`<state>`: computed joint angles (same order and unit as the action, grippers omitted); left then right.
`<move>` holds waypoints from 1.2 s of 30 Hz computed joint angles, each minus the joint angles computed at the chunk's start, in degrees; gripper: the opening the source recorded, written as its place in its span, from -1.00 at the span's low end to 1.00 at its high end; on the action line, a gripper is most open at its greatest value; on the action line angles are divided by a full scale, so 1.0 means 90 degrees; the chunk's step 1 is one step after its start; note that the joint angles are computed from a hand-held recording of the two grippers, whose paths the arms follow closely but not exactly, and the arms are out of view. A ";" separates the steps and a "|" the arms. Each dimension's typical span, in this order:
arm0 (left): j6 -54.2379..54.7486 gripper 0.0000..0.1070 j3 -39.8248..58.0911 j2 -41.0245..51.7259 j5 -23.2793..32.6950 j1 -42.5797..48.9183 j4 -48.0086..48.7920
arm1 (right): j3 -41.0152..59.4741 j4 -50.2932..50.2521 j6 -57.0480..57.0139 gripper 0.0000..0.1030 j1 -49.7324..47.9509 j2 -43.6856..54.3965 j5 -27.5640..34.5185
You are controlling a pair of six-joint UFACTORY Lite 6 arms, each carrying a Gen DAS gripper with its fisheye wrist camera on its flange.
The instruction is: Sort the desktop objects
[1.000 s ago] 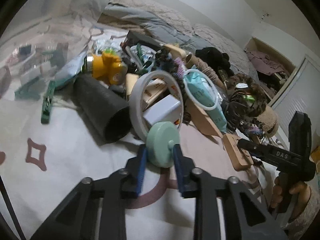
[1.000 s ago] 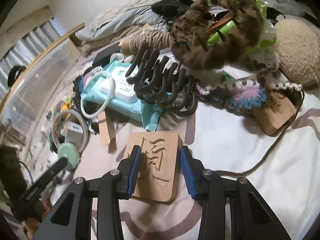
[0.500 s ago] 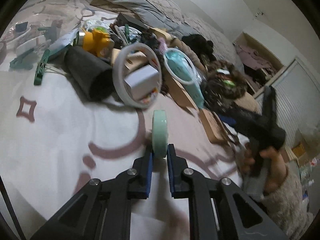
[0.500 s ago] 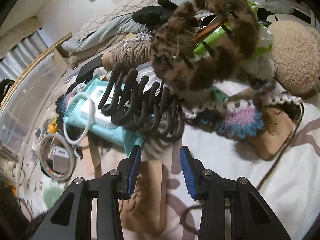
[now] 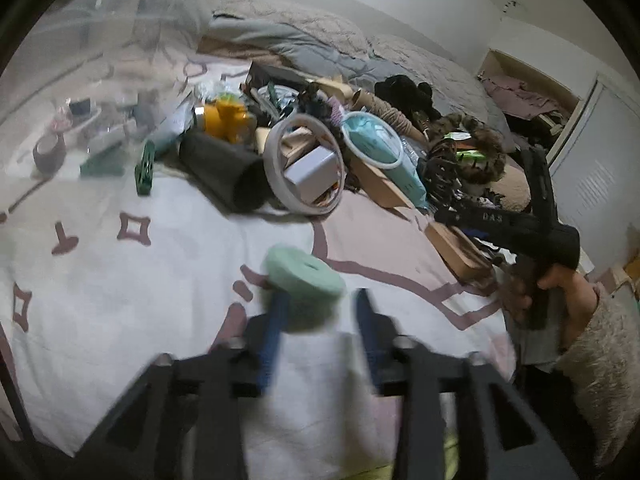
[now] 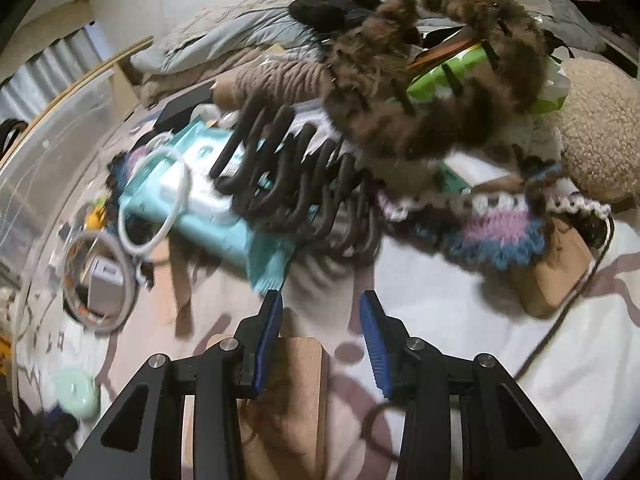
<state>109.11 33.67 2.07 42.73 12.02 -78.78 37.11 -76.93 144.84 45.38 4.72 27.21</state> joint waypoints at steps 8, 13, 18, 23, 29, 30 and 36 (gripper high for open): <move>0.1809 0.14 -0.0551 -0.0416 -0.1070 -0.0571 -0.1735 | -0.0720 -0.0837 0.1640 -0.21 0.0326 -0.0817 0.0015; 0.2260 0.18 -0.0322 -0.0069 -0.1153 -0.0761 -0.2325 | -0.0621 0.0138 0.1156 -0.21 0.1000 -0.1025 0.0674; 0.1879 0.18 0.0053 0.0383 -0.1098 -0.0877 -0.2103 | -0.0456 0.0681 0.1345 -0.09 0.2068 -0.1115 0.1841; 0.1545 0.18 0.0186 0.0549 -0.1050 -0.0835 -0.1889 | 0.0406 0.1066 0.0790 0.66 0.2994 -0.0489 0.2950; 0.1236 0.18 0.0262 0.0612 -0.0870 -0.0653 -0.1619 | 0.1510 0.2018 -0.0826 0.67 0.2713 0.0657 0.2462; 0.1200 0.18 0.0267 0.0614 -0.0846 -0.0630 -0.1585 | 0.1548 0.2174 -0.0987 0.67 0.2718 0.0717 0.2436; 0.1159 0.21 0.0283 0.0640 -0.0825 -0.0621 -0.1577 | 0.1355 0.3208 -0.1310 0.73 0.2393 0.0751 0.2302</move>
